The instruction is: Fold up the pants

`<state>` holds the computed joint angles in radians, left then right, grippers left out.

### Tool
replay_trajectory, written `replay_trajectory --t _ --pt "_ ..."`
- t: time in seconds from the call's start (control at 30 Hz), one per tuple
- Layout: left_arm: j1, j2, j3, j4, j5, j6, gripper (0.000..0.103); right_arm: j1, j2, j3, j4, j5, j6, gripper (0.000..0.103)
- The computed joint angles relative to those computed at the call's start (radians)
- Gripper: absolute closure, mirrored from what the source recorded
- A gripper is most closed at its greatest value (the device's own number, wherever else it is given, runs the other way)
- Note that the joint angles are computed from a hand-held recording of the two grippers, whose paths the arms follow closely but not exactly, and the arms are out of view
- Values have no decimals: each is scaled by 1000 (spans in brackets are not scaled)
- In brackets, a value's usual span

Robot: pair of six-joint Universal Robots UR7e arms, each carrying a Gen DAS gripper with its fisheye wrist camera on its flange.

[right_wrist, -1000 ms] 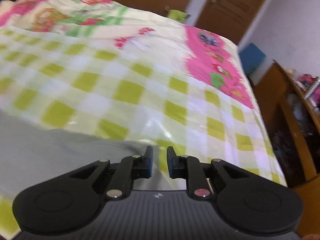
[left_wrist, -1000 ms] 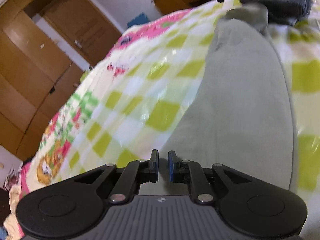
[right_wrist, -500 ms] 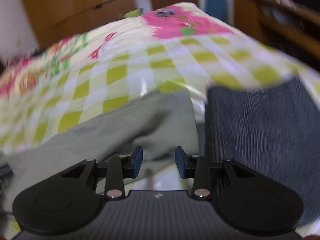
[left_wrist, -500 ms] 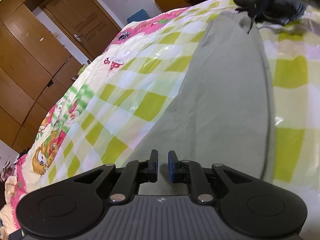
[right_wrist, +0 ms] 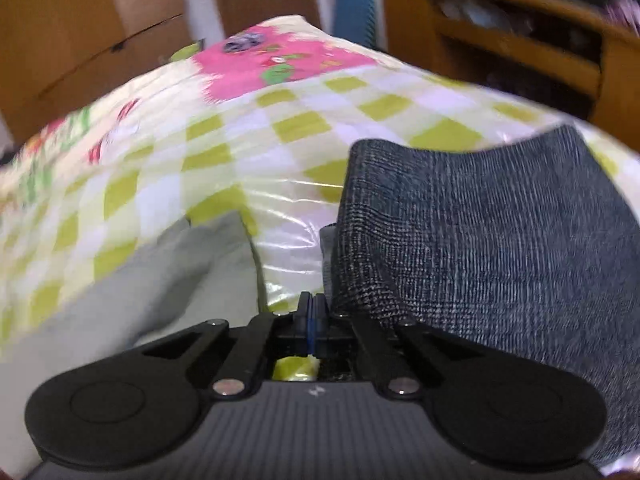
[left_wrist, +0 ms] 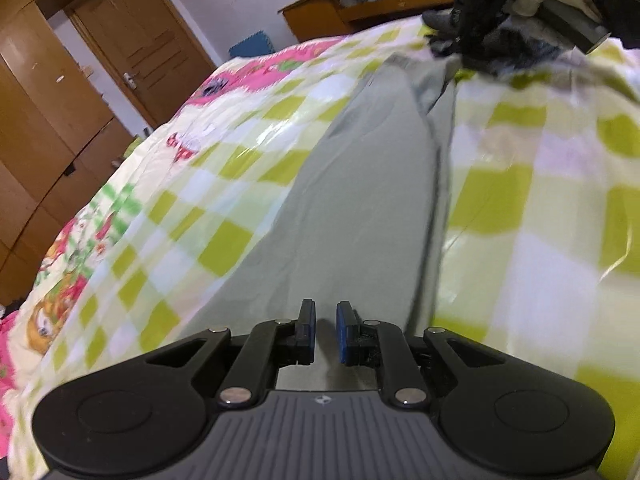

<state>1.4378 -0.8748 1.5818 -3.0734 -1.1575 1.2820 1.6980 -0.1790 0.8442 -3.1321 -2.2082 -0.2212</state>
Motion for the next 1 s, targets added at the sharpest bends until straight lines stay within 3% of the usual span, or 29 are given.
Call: replay_trajectory --t 0.07,0.1,0.17,0.27,0.43,0.57,0.67,0.8,1.0 --pt "-2 6 0 8 -15 -15 74 11 -42 98 -60 49 11 87" --pt "-3 9 0 11 -17 -21 74 11 -68 159 -88 93 55 86" --pt "-7 12 4 8 -17 -15 74 2 -99 242 -127 169 193 71" --pt "-12 2 16 14 -16 -16 74 -19 -102 280 -153 246 337 71" --pt "-14 -10 28 6 -1 -21 72 -53 -64 211 -149 314 514 67" --pt "-10 -17 33 9 -1 -33 71 -45 -44 173 -136 262 537 68" --pt "-2 -21 35 19 -14 -41 70 -24 -31 165 -164 199 457 68" --pt "3 -18 35 14 -13 -35 70 -15 -19 139 -146 160 410 95" --pt "12 -23 31 17 -14 -46 69 3 -41 160 -211 186 275 100"
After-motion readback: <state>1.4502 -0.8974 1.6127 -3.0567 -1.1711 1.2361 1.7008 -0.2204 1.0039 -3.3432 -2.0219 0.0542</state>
